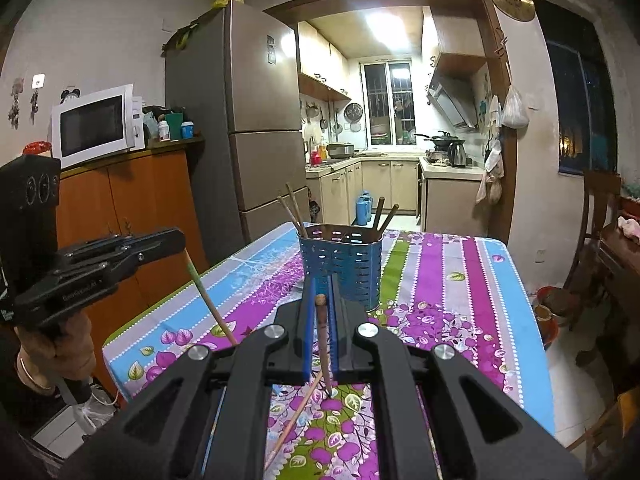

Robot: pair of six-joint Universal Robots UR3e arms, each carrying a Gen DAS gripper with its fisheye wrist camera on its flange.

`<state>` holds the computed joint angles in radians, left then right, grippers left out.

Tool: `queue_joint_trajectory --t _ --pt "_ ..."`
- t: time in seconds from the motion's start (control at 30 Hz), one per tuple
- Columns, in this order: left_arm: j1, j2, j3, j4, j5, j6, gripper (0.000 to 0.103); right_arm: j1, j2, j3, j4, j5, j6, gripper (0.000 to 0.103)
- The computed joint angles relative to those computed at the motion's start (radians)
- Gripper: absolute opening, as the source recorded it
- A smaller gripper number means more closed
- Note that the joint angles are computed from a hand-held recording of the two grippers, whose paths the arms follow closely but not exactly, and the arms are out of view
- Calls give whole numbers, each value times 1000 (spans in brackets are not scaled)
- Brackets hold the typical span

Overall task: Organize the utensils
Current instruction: 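Carry the left gripper's chopstick over the blue holder while the right carries its own, then open the left gripper over the holder while the right gripper releases its chopstick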

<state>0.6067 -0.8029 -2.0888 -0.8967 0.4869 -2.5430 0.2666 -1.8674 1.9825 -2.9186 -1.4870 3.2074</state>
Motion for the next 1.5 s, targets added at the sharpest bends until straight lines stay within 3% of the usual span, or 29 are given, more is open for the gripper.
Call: queue_joint_trajectory --t 0.27,0.4,0.6,0.83,0.97,1.1,1.3,1.4,1.5 --pt "-19 -67 23 93 10 -68 8 0 31 -64 41 6 -2 5" --pt "-63 -143 58 217 41 -136 8 11 73 -135 65 -2 -16 5" --pt "-206 -383 238 454 159 -306 8 7 167 -304 80 -2 -33 5" --pt "-404 -713 630 641 379 -478 8 1 372 -651 87 -14 -43 5" --pt "-509 -942 963 646 537 -510 8 -6 526 -900 103 -35 -55 5" --pt "-570 -1190 1315 597 630 -525 8 -34 708 -1149 134 -33 -42 5" --pt "-608 -1488 1665 549 679 -520 7 -75 946 -1412 174 -15 0 5" --pt "-619 -1649 1876 460 704 -516 7 -80 1049 -1528 219 -19 19 5" --pt "-611 -1702 1897 448 700 -521 7 -92 1091 -1547 239 3 50 5"
